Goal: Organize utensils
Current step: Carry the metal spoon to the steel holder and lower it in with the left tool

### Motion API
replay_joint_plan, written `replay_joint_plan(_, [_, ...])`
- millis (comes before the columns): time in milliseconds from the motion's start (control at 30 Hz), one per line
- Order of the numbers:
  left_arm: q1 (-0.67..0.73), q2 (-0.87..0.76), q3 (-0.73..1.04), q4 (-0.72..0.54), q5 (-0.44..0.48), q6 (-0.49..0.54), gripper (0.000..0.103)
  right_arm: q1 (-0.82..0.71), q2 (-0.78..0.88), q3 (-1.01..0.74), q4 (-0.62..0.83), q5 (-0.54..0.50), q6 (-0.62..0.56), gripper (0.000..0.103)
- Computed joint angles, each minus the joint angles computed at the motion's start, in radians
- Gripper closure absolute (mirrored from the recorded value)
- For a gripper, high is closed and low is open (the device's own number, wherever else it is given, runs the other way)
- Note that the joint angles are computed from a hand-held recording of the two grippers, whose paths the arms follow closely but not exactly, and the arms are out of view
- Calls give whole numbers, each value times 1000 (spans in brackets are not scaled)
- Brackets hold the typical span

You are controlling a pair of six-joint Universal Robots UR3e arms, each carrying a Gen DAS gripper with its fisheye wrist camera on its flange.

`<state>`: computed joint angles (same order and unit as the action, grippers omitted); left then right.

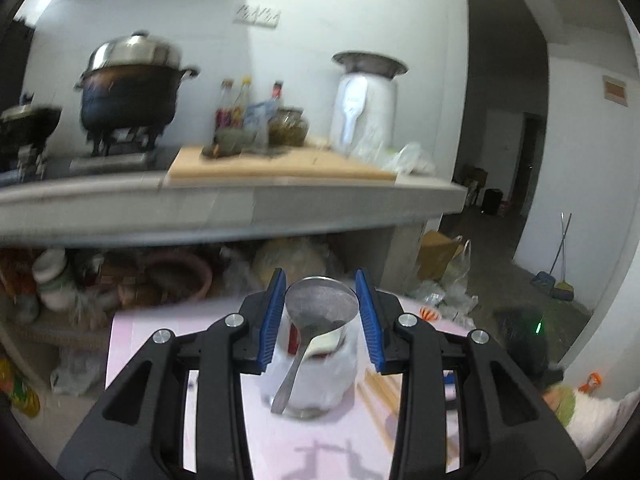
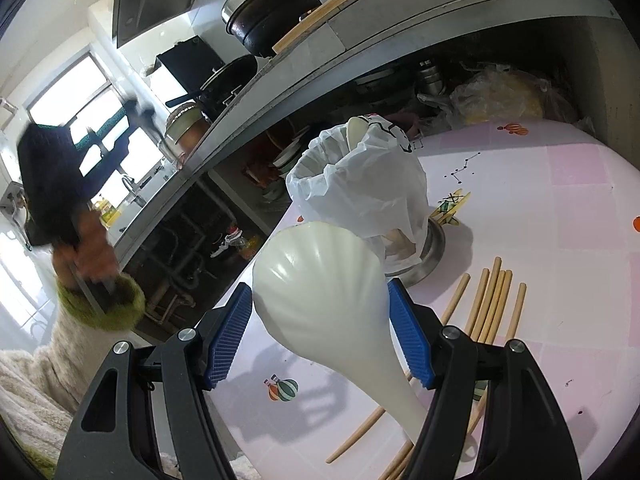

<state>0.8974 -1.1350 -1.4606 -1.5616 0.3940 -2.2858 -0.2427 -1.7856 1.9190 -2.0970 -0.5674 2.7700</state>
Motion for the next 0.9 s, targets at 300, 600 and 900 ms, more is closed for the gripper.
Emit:
replay_joint_plan(300, [-333,-355,239,562,180,-509,69,-54,-20,30,46,32,-41,36])
replay_joint_plan(600, [-514,-596,286,721,378,-609,69,-104,-16,47,81,38,-77,36])
replay_joint_plan(900, [-528,-637,138,851,432,-619,69,-144,-40,56,145,46,-130,36])
